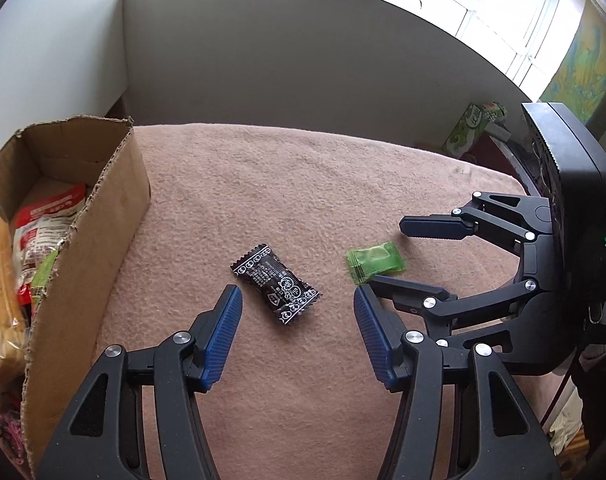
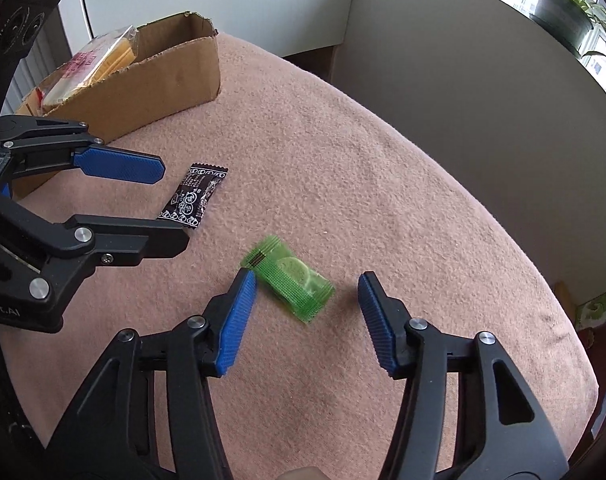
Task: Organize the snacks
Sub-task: 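Grasp the green candy with the right tool while the left tool grasps the black candy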
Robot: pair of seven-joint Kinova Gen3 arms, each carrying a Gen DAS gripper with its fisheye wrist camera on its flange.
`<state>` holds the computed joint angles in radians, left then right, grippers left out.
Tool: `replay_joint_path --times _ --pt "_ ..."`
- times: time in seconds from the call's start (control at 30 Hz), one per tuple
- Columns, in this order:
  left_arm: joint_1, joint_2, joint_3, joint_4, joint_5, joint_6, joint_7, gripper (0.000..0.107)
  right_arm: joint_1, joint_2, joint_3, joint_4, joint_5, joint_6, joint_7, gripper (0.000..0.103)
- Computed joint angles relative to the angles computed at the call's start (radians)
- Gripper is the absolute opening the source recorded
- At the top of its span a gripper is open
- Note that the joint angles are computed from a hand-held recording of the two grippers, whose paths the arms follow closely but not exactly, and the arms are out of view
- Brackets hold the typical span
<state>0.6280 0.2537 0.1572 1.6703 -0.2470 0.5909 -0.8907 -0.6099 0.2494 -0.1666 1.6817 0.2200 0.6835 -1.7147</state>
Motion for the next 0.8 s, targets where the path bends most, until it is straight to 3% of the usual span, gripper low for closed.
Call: replay_joint_path --times 0.37,0.63,0.7,0.8 --pt "-0.001 0.025 -0.009 -0.014 0.002 0.007 0.003 0.054 -0.005 0.015 0.014 0.000 -0.016 -0.043 -0.043 0.038" --pt "0.041 0.060 -0.035 -0.057 -0.061 0.047 0.036 0.041 0.001 -0.017 0.022 0.037 0.014 -0.051 -0.116 0.027" --pt "0.056 0.064 -0.040 -0.063 -0.086 0.060 0.043 0.026 0.005 -0.024 0.019 0.050 0.012 -0.059 -0.132 0.027" --pt "0.054 0.062 -0.037 -0.058 -0.095 0.059 0.036 0.024 0.003 -0.028 0.020 0.058 0.019 -0.065 -0.163 0.025"
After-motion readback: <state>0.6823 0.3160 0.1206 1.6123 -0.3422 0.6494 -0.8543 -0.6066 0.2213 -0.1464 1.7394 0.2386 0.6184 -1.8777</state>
